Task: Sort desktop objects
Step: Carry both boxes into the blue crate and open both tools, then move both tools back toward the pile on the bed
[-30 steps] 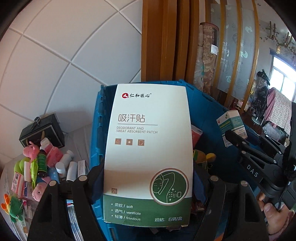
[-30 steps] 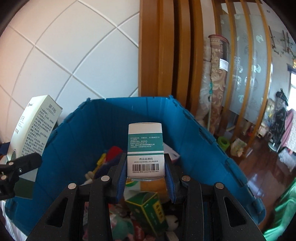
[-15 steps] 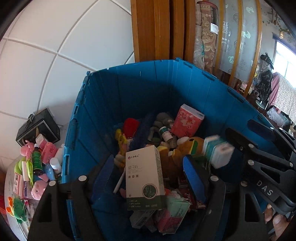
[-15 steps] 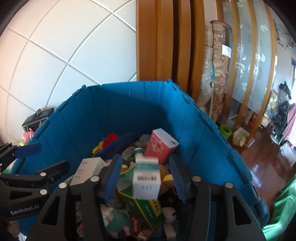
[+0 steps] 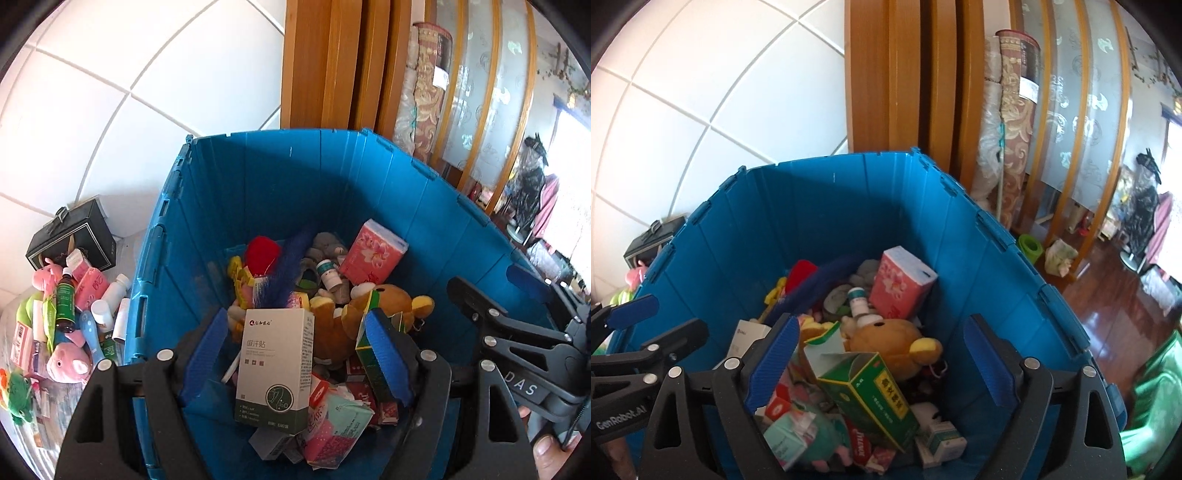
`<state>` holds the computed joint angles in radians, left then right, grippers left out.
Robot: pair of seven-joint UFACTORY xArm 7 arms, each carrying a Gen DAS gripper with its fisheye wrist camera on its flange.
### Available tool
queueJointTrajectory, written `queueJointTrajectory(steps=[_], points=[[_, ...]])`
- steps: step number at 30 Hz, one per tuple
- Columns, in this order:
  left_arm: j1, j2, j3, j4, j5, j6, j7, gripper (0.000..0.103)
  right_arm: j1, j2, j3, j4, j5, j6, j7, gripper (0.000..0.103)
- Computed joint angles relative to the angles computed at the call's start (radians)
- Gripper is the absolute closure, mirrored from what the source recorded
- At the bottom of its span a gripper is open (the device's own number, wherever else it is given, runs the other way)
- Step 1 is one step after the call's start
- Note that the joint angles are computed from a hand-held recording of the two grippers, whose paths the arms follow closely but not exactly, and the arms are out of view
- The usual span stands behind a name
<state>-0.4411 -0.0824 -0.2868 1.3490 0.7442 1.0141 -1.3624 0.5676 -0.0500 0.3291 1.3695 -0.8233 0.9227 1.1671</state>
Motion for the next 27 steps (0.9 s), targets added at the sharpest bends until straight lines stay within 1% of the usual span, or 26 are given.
queueJointTrajectory(steps=[2,3,5,7,9,11,12,14,16,18,20,21,23,25,27], points=[[0.01,-0.051,0.003,-0.06,0.033,-0.058,-0.062,0.026,0.0,-0.007,0.001,-0.008,-0.007,-0.003,0.016,0.002],[0.017,-0.076,-0.006,-0.082,0.047,-0.06,-0.097,0.026,-0.001,-0.011,0.002,-0.011,-0.008,-0.003,0.021,0.0],[0.032,-0.132,-0.034,-0.131,0.09,-0.057,-0.156,0.026,-0.001,-0.013,0.007,-0.017,-0.02,-0.005,0.032,0.0],[0.05,-0.201,-0.064,-0.185,0.123,-0.062,-0.186,0.026,0.002,-0.008,0.013,-0.016,-0.028,0.009,0.036,0.0],[0.078,-0.279,-0.113,-0.231,0.156,-0.009,-0.234,0.026,0.009,-0.012,0.02,-0.016,-0.048,0.017,0.057,0.0],[0.108,-0.362,-0.163,-0.277,0.172,0.068,-0.274,0.025,0.013,-0.027,0.02,-0.037,-0.047,-0.039,0.079,0.0],[0.124,-0.404,-0.187,-0.301,0.171,0.112,-0.293,0.021,0.013,-0.036,0.023,-0.05,-0.055,-0.079,0.093,0.0],[0.152,-0.493,-0.232,-0.353,0.148,0.208,-0.323,0.016,0.015,-0.042,0.04,-0.059,-0.095,-0.14,0.122,0.0],[0.164,-0.583,-0.252,-0.413,0.105,0.267,-0.336,0.015,0.025,-0.032,0.063,-0.046,-0.161,-0.178,0.163,0.0],[0.156,-0.672,-0.243,-0.478,0.053,0.293,-0.315,0.015,0.042,-0.011,0.079,-0.02,-0.228,-0.225,0.205,0.0],[0.14,-0.765,-0.232,-0.545,-0.002,0.323,-0.287,0.015,0.073,0.031,0.091,0.031,-0.306,-0.249,0.246,0.0],[0.135,-0.812,-0.223,-0.579,-0.026,0.338,-0.276,0.015,0.099,0.058,0.095,0.065,-0.344,-0.246,0.259,0.0],[0.11,-0.921,-0.206,-0.65,-0.082,0.375,-0.245,0.015,0.159,0.126,0.102,0.15,-0.412,-0.204,0.268,0.0],[0.078,-1.046,-0.197,-0.719,-0.135,0.425,-0.21,0.015,0.223,0.213,0.105,0.252,-0.44,-0.159,0.232,0.0],[0.049,-1.174,-0.196,-0.777,-0.184,0.498,-0.169,0.015,0.294,0.312,0.104,0.373,-0.455,-0.107,0.188,0.0]])
